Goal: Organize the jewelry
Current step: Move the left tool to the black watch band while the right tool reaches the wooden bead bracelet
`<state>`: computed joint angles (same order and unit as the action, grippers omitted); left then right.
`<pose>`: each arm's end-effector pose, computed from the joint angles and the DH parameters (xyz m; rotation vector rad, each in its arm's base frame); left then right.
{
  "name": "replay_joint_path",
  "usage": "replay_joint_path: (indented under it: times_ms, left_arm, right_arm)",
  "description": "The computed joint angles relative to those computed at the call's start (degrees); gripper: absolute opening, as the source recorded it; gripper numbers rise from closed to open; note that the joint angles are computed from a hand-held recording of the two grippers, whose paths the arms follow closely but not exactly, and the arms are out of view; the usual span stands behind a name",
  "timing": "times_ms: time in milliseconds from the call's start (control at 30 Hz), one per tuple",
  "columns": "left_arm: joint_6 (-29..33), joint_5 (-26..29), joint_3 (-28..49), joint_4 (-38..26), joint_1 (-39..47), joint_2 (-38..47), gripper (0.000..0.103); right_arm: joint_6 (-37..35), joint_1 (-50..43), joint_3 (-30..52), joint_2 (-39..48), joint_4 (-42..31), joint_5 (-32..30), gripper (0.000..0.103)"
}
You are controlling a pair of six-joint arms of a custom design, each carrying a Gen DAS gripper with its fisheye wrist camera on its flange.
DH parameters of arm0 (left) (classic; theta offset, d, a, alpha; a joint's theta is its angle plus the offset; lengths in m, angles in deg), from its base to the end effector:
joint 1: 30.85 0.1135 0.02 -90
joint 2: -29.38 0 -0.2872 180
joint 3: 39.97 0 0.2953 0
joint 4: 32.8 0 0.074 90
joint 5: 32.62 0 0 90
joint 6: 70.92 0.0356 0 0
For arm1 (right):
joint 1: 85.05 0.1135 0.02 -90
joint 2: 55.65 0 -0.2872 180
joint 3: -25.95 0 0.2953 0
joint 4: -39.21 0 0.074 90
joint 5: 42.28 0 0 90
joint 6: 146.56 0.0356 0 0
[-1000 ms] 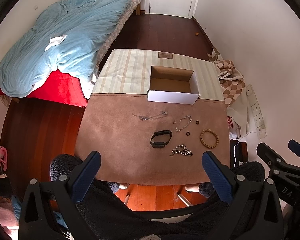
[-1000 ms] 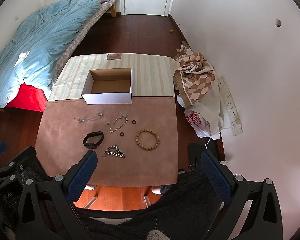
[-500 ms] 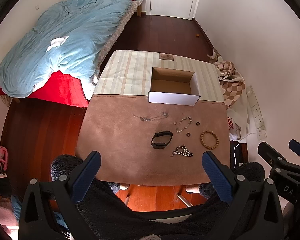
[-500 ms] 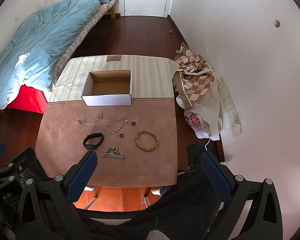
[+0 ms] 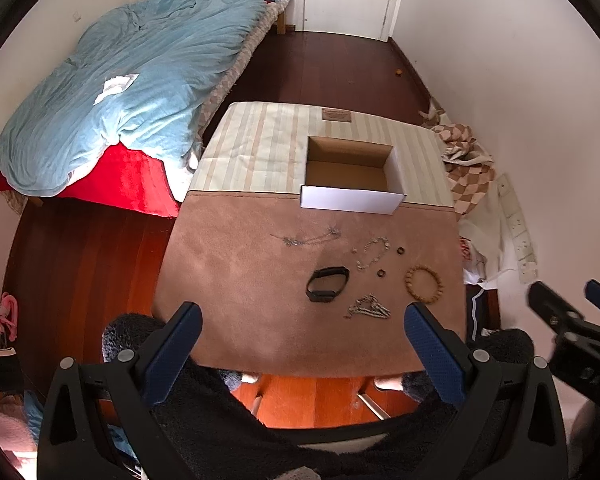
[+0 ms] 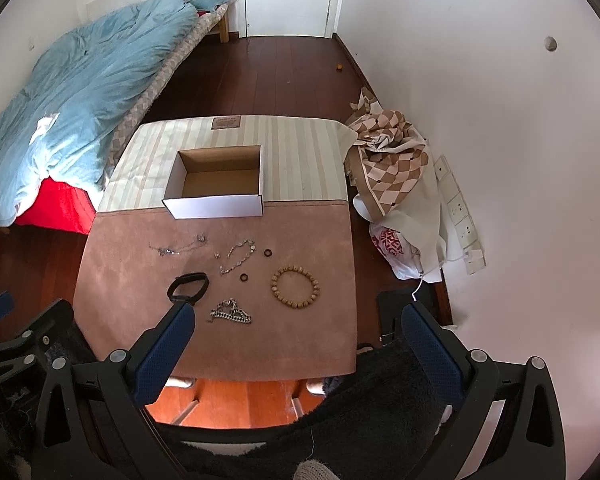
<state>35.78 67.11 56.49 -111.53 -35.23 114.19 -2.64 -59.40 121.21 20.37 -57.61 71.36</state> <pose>0.3243 -0.0309 0.3587 0.5440 2.6669 -0.1711 0.2337 0.0964 0.3854 0.7198 2.6062 -0.2465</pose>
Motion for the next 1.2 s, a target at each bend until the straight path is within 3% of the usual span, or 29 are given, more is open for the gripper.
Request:
replay_joint_path:
  times_ms: [167,367,433,567,700,967,1133,1200]
  left_arm:
    - [-2.5,-3.5,-1.2,7.1,-2.1,5.3,0.103]
    - [-3.3,-8.5,-1.5,13.3,-5.6,13.7,0.103]
    - [-3.6,-9.7,-1.7,14.8,-6.7,16.3,0.103]
    - [-4.7,-11.8,-2.1,17.0,-8.9,21.9,0.103]
    - [-5.4,-13.7,-2.7,19.1,-10.0,25.8,0.103]
    - [-7.0,-13.7,-3.6,21.4,-9.7,30.2,0.103]
    - [-7.4,-12.6,-3.3,21.4,-9.1,31.1,0.103]
    - [-7.2,-11.8,-3.3,21.3,-8.7,31.0,0.103]
  right_arm:
    - [-5.2,-7.2,-7.1,-1.0,8.8,-1.8,0.103]
    - [-12.3,-17.5,-15.3,3.9,19.5,-7.5,0.100]
    - [-13.9,-20.3,-18.4,6.1,23.4,-9.1,0.094]
    - [-16.3,-25.1,-23.7,11.3,30.5,-14.2,0.071]
    - [-16.6,-27.8,-28.2,15.4,37.1,-17.9,0.057]
    - [-16.8,-29.7,-32.4,19.8,44.1,-21.8,0.055]
    - [-17.1,-29.3,-33.4,21.0,46.6,-21.9,0.042]
    - [-17.3,-29.2,-34.5,20.4,48.8,-21.5,0.017]
